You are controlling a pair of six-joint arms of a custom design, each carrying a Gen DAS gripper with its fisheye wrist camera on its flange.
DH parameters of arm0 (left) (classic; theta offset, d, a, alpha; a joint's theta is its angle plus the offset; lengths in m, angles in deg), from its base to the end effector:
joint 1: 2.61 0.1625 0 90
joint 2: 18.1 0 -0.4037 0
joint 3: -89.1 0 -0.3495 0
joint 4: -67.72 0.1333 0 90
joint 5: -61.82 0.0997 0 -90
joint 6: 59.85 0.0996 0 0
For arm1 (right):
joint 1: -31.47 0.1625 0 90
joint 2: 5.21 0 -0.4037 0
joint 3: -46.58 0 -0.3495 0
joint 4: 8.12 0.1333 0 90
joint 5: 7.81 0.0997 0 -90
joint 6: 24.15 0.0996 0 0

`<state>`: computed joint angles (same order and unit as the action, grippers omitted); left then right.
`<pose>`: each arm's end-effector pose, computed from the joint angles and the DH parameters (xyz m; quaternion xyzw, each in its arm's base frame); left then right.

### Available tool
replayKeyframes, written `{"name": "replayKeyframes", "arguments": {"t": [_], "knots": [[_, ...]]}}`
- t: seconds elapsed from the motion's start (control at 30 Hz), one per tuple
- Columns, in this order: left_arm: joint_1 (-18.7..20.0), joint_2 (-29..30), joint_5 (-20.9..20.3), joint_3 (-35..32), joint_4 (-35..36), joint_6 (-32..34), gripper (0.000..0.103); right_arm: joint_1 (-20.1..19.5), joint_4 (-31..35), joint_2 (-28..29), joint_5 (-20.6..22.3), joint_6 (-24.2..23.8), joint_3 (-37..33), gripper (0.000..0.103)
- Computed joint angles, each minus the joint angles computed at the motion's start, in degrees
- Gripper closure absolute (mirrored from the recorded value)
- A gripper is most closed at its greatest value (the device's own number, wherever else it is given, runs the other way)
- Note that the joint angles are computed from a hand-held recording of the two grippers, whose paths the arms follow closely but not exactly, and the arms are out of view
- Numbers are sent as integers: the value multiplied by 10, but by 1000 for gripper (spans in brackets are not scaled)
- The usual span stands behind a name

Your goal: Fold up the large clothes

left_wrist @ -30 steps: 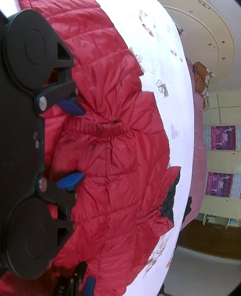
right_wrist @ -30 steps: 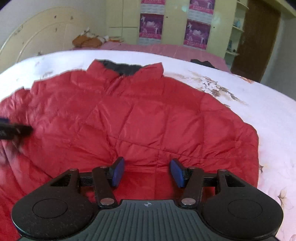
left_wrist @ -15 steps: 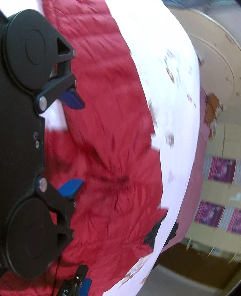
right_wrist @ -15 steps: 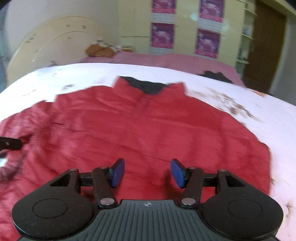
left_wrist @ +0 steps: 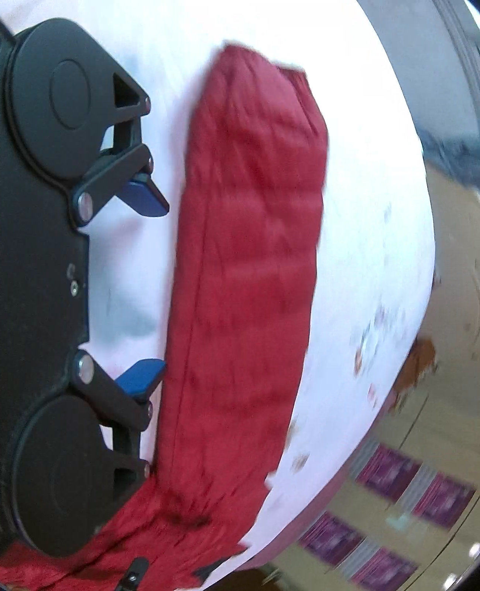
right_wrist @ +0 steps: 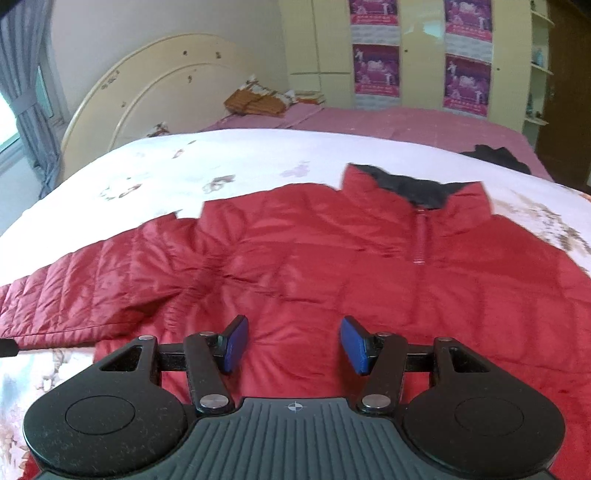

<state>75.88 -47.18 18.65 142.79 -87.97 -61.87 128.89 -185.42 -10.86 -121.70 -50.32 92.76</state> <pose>0.0441 -0.8157 0.2273 -0.0679 0.8679 -0.3636 0.3316 0.1958 -0.7833 -0.0146 0.1808 -0.8834 0.3522 0.2507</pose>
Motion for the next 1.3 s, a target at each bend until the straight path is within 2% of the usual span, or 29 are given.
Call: {"name": "replayKeyframes", "arguments": {"t": [0.1,0.2,0.3,0.5,0.6,0.67,0.73,0.8,0.87,1.0,1.07,1.3], "knots": [[11,-21,10,29,-24,-34,20,2,18,18,0,-4,-25,48],[26,-33,6,38,-49,-54,23,4,49,42,-18,-14,-65,48],[35,-20,8,9,-65,-40,22,3,59,50,-21,-15,-79,48],[55,27,-25,-79,-103,-27,26,2,61,53,-22,-17,-86,48],[55,41,-22,-98,-124,-18,42,2,49,56,-23,-9,-87,48],[56,42,-23,-100,-135,-18,64,2,62,67,-33,-14,-105,48],[58,42,-32,-107,-127,-26,78,3,59,80,-41,-31,-120,48],[56,42,-37,-111,-125,-17,84,4,59,86,-44,-36,-129,48],[49,44,-43,-112,-138,18,91,4,65,86,-45,-33,-131,48],[30,54,-81,-128,-152,99,93,1,70,67,-31,-14,-110,48],[19,58,-108,-135,-147,133,93,0,41,48,-17,7,-76,48],[-23,101,-224,-193,-45,218,92,-2,-47,-16,-12,27,36,48]]}}
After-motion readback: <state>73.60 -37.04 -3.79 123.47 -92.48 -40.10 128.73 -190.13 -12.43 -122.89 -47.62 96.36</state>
